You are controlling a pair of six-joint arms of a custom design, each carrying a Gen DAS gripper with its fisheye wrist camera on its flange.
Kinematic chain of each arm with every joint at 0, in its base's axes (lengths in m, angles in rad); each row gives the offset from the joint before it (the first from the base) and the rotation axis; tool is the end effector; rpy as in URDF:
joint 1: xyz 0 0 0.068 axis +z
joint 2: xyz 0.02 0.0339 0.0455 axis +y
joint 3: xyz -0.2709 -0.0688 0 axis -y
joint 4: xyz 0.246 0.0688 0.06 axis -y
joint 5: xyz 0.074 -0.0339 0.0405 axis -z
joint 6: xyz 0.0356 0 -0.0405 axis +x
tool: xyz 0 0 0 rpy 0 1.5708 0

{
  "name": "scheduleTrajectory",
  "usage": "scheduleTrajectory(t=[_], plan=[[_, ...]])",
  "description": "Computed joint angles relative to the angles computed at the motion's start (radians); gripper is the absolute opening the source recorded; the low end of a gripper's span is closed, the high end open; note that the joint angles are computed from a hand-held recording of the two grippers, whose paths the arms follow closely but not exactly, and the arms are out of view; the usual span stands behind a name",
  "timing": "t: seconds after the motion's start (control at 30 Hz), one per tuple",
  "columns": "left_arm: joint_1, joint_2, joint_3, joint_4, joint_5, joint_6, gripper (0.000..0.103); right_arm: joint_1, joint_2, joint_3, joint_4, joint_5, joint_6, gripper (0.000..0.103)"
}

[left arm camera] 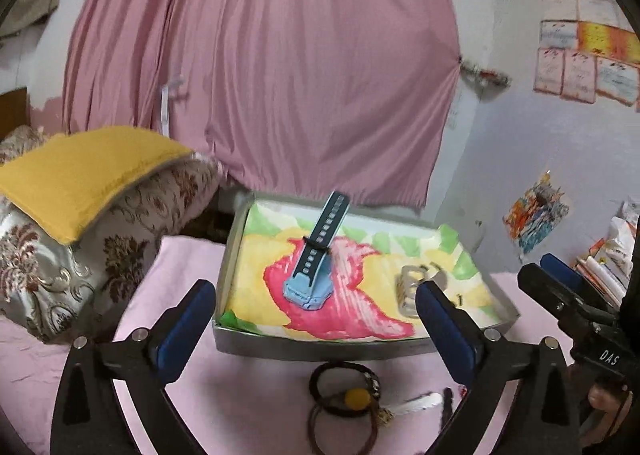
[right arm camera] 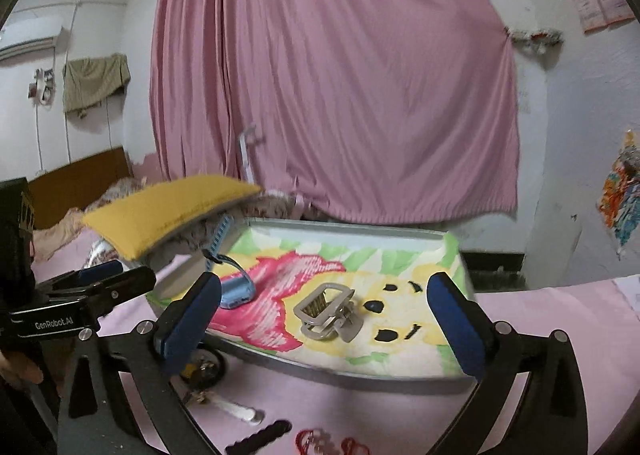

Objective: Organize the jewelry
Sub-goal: 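Withdraw both grippers from the tray toward the remaining jewelry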

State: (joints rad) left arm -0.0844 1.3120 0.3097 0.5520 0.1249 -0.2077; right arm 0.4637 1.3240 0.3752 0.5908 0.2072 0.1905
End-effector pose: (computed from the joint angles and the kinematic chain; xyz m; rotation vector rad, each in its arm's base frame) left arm 0.2309 -0.0240 0.1528 -0.0456 2.0307 -0.3109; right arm 0.2250 0.1043 0.1731 -0.1245 1.9241 0.2392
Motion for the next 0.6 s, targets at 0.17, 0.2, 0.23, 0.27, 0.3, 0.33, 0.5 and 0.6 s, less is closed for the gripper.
scheduleTrajectory(t=[0.17, 0.2, 0.23, 0.27, 0.3, 0.33, 0.5, 0.6], plan=[[-0.047, -0.177, -0.113, 0.007, -0.049, 0.014, 0.102, 0.061, -0.2, -0.121, -0.025, 0.061, 0.027, 0.101], [-0.056, -0.206, -0.129, 0.001, -0.059, 0.017, 0.102, 0.074, -0.23, -0.138, -0.035, 0.074, 0.029, 0.101], [-0.068, -0.241, -0.147, -0.012, -0.073, 0.02, 0.102, 0.093, -0.274, -0.157, -0.057, 0.093, 0.03, 0.101], [-0.079, -0.274, -0.162, -0.027, -0.08, 0.024, 0.102, 0.113, -0.303, -0.172, -0.071, 0.116, 0.032, 0.101], [-0.087, -0.311, -0.178, -0.047, -0.087, 0.026, 0.102, 0.133, -0.332, -0.183, -0.088, 0.139, 0.035, 0.101], [-0.1, -0.345, -0.189, -0.069, -0.096, 0.028, 0.102, 0.146, -0.365, -0.196, -0.108, 0.151, 0.036, 0.101], [-0.145, -0.501, -0.23, -0.191, -0.132, 0.034, 0.102, 0.193, -0.468, -0.234, -0.195, 0.188, 0.042, 0.101], [-0.154, -0.556, -0.244, -0.248, -0.141, 0.042, 0.102, 0.19, -0.512, -0.249, -0.254, 0.173, 0.048, 0.101]])
